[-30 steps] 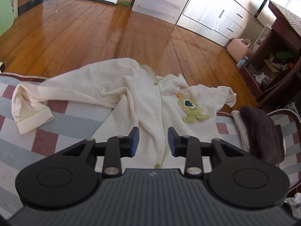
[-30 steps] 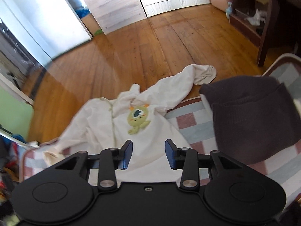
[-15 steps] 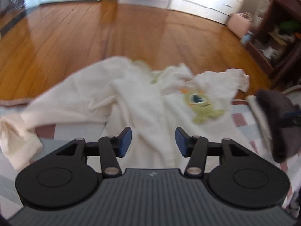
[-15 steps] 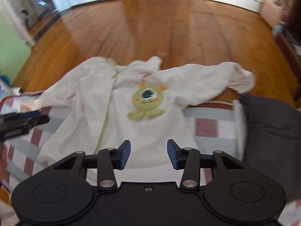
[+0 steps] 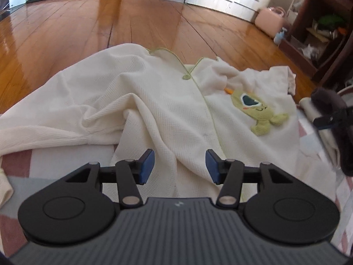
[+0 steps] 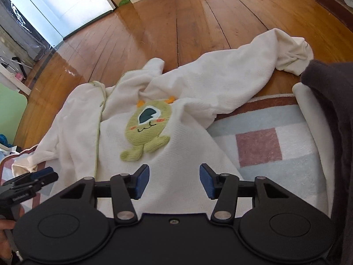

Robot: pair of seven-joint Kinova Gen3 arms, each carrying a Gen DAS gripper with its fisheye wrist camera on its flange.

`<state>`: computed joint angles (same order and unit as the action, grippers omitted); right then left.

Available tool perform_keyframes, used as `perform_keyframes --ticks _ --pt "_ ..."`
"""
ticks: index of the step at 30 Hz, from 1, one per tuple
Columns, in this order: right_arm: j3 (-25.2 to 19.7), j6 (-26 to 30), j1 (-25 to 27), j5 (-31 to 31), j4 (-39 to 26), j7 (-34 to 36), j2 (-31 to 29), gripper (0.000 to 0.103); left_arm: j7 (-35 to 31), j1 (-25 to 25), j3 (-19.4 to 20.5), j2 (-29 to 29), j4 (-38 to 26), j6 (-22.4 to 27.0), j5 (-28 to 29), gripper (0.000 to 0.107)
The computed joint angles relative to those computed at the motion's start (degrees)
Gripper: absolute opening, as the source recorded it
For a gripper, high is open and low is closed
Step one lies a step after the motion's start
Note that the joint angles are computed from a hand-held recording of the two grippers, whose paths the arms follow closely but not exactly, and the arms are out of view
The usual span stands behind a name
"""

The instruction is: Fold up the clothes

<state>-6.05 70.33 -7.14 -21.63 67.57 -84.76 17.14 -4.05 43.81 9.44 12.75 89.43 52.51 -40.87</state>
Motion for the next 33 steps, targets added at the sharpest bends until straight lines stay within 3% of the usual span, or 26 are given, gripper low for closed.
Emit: perform_keyframes --ticks 2,5,7,9,11,13,17,18,19,20,27,28,30,33 --pt "-0.6 -0.3 1.0 -0.4 0.0 0.5 0.4 0.056 1.2 -0.3 -0.6 -0.6 1.5 -2.5 -0.7 0.051" --pt "-6.8 -1.2 5.7 1.8 -0.2 -0.9 1.5 0.056 -1.1 -0.3 -1.0 -0.1 1.1 -0.1 -1.3 0.052" --pt "-8.2 -3.0 6.4 2.4 0.6 -2.9 2.1 0.056 -2.3 1.2 -3.6 -0.5 2.0 0.0 -0.5 0.052" --pt "-7.8 -5.6 5.5 3.5 2.0 -4.8 2.3 0.056 0.3 -1.4 -3.1 -3.0 5.3 -3.6 1.2 0.052" --pt "-6.1 -7.9 2.6 6.3 2.9 -6.9 2.2 0.056 4.3 -6.6 0.8 -5.7 8.8 -8.1 2.5 0.052" --pt "-5.6 -7.2 0.1 9.9 1.4 -7.8 3.4 0.056 5.0 -8.7 2.3 -6.8 10.1 -9.8 3.8 0.052" --pt "-3.8 -8.2 -3.7 12.9 0.1 -4.3 5.0 0.055 -2.2 -3.8 -1.3 -3.9 6.4 -3.2 2.6 0.058" --pt "-3.7 -8.9 -4.6 14.1 -0.1 -4.3 5.4 0.036 -3.1 -3.8 -1.2 -3.4 5.9 -2.1 2.5 0.058" --pt "-2.8 -9.5 -6.4 15.7 -0.4 -5.2 5.6 0.004 -3.1 -4.8 -0.3 -3.5 5.9 -1.8 2.6 0.058" --pt "-0.9 -11.0 -8.9 17.4 -0.1 -7.0 5.6 0.000 -2.3 -6.3 1.0 -3.9 6.6 -2.5 2.4 0.058" --pt "16.9 -26.3 -22.6 28.8 -0.1 -22.4 1.2 0.000 2.3 -7.2 0.9 -5.5 9.3 -4.3 1.2 0.060" --pt "17.7 -26.7 -22.6 29.3 -0.9 -23.0 1.6 0.009 2.9 -7.6 1.0 -5.7 9.8 -5.2 1.3 0.060" --pt "16.1 -24.8 -19.9 27.4 -1.8 -21.8 2.5 0.011 3.0 -8.1 1.2 -5.9 10.3 -6.2 1.6 0.060" --pt "8.5 -19.3 -11.9 20.4 -1.7 -18.4 0.9 0.013 -0.8 -8.5 1.8 -4.9 9.3 -5.8 2.9 0.065"
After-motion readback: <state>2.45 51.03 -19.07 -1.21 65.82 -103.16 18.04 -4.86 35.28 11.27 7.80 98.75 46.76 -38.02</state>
